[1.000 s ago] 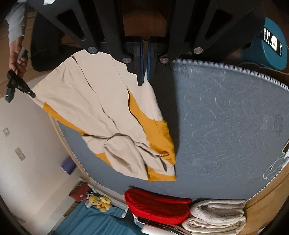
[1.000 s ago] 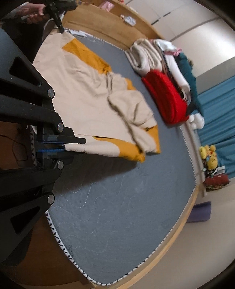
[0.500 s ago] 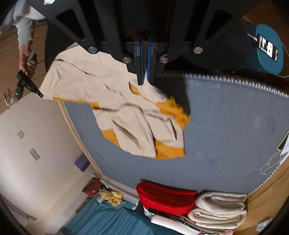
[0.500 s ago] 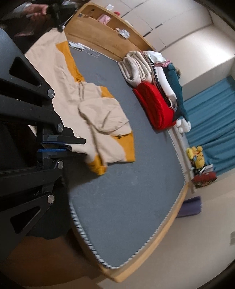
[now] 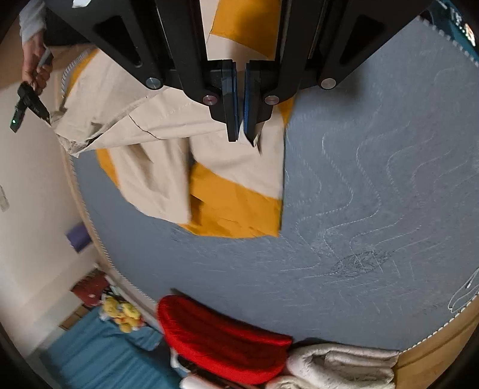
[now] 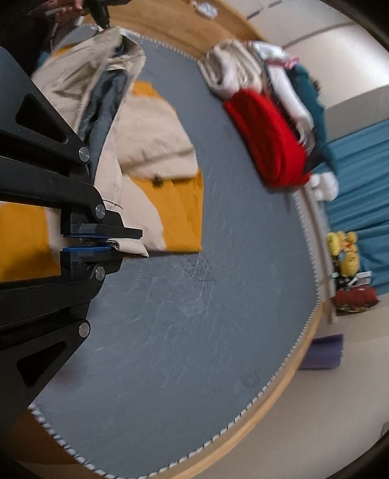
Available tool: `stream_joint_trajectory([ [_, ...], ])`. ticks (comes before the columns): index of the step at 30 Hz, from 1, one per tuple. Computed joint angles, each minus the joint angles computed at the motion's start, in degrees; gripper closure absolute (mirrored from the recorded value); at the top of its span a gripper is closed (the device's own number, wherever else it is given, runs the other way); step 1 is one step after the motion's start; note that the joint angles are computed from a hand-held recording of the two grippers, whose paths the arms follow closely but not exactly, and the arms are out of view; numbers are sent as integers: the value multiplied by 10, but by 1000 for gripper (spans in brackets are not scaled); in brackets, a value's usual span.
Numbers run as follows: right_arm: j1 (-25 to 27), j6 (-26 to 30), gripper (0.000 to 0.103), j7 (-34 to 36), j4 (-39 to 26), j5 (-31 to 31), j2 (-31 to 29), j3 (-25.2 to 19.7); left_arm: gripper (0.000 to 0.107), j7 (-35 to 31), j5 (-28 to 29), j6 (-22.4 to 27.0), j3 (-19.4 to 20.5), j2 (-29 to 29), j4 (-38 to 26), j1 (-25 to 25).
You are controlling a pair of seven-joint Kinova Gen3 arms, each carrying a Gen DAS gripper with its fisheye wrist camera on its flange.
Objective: Fold large clothes
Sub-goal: 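Fold the held hem up toward the hood with both tools and release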
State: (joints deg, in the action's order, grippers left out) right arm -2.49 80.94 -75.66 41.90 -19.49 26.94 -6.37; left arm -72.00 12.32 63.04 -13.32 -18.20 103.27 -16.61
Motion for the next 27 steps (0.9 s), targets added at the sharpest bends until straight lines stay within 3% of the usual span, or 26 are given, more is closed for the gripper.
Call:
stream_joint_trajectory([
  [2, -36, 0, 99, -16, -30, 33, 37, 10, 105, 4, 5, -19, -3, 14, 20, -7],
  [5, -66, 24, 99, -33, -85, 60, 82, 14, 105, 30, -11, -9, 6, 34, 21, -18],
  [8, -89, 4, 99, -22, -85, 85, 90, 15, 103, 48, -39, -6, 26, 27, 17, -20],
  [12, -95, -2, 99, -58, -92, 85, 103, 15, 99, 68, -64, 2, 43, 15, 14, -14],
  [18, -87, -60, 83, -103, -17, 85, 65, 15, 91, 87, -90, 7, 57, 13, 10, -1],
  [23, -85, -136, 62, -94, 70, 106, 7, 19, 85, 104, -98, -2, 55, -3, 14, 1],
  [27, -66, -130, 59, -89, 73, 90, 2, 14, 78, 108, -99, -4, 47, -10, 16, 1],
])
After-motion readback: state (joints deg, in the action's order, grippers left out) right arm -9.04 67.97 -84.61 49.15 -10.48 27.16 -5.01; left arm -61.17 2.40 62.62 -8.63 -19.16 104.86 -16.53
